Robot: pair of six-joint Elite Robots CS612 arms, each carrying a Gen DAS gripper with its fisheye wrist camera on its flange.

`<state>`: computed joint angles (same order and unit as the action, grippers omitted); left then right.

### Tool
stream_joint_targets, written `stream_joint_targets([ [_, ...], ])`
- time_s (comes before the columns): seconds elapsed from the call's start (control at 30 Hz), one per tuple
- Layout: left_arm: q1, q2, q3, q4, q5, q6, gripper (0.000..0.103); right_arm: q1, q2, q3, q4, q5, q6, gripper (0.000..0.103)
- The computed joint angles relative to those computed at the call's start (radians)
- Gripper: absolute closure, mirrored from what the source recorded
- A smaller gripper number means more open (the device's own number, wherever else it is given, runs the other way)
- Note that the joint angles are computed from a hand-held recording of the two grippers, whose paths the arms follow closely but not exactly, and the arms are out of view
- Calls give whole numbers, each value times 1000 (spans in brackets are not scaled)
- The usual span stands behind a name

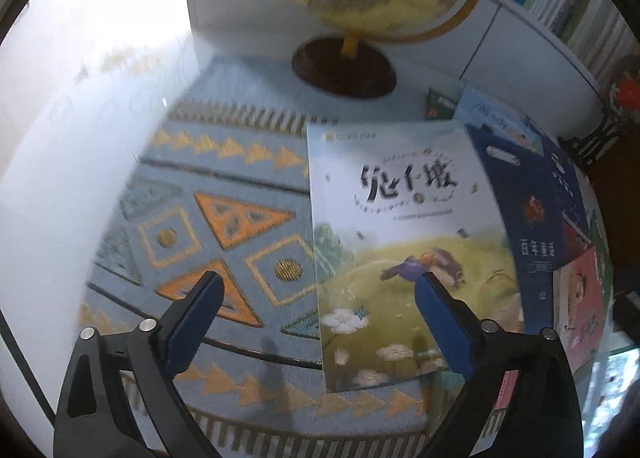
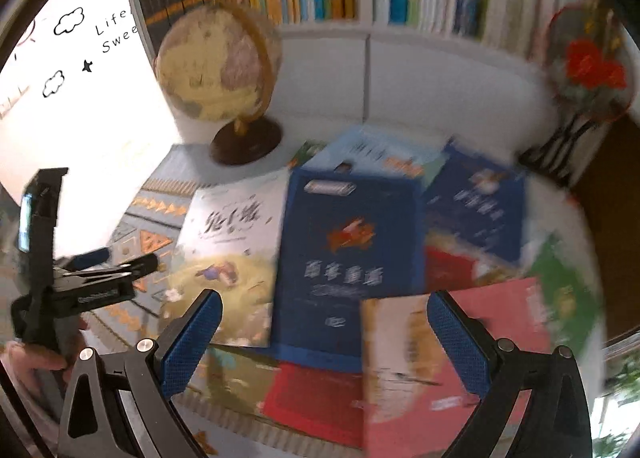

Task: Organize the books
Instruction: 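Close the left tool on the edge of the white rabbit-cover book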

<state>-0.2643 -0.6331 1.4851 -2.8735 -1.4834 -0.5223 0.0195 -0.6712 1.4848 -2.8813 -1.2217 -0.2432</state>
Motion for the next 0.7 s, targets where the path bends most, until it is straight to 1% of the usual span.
stream_joint_targets([
  [0.03, 4, 8, -6, 9, -13, -14, 8, 1, 13, -15, 33, 29, -5, 1],
  [0.1, 8, 20, -13, 22, -29, -34, 8, 7, 41, -50, 85, 63, -18, 1],
  [0.13, 11, 25, -15, 19, -43, -40, 8, 9, 50, -60, 95, 70, -19, 1],
  [0.2, 16, 34, -17, 0, -82, -43, 8, 14, 77, -94, 129, 73, -12, 1],
  [0.33, 11, 45, -28, 19, -98, -22, 8, 17, 113, -141, 186, 72, 1, 1],
  [0.37, 7, 46, -29, 19, -76, -14, 8, 17, 119, -147, 199, 73, 4, 1],
  [0.43, -2, 46, -29, 24, -54, 7, 8, 18, 122, -142, 168, 70, -4, 1],
  [0.53, -10, 48, -31, 23, -34, 23, 8, 21, 125, -144, 159, 69, -23, 0],
  [0.57, -10, 49, -30, 13, -42, 26, 9, 22, 127, -143, 150, 76, -26, 0],
  [0.6, -7, 50, -27, -7, -73, 26, 10, 21, 127, -140, 142, 88, -31, 0],
  [0.63, -6, 51, -25, -24, -86, 25, 13, 22, 128, -138, 138, 95, -34, 0],
  [0.67, -6, 51, -23, -36, -102, 26, 21, 22, 127, -136, 139, 110, -42, 0],
  [0.7, -7, 50, -21, -40, -106, 28, 25, 23, 127, -134, 141, 127, -51, 2],
])
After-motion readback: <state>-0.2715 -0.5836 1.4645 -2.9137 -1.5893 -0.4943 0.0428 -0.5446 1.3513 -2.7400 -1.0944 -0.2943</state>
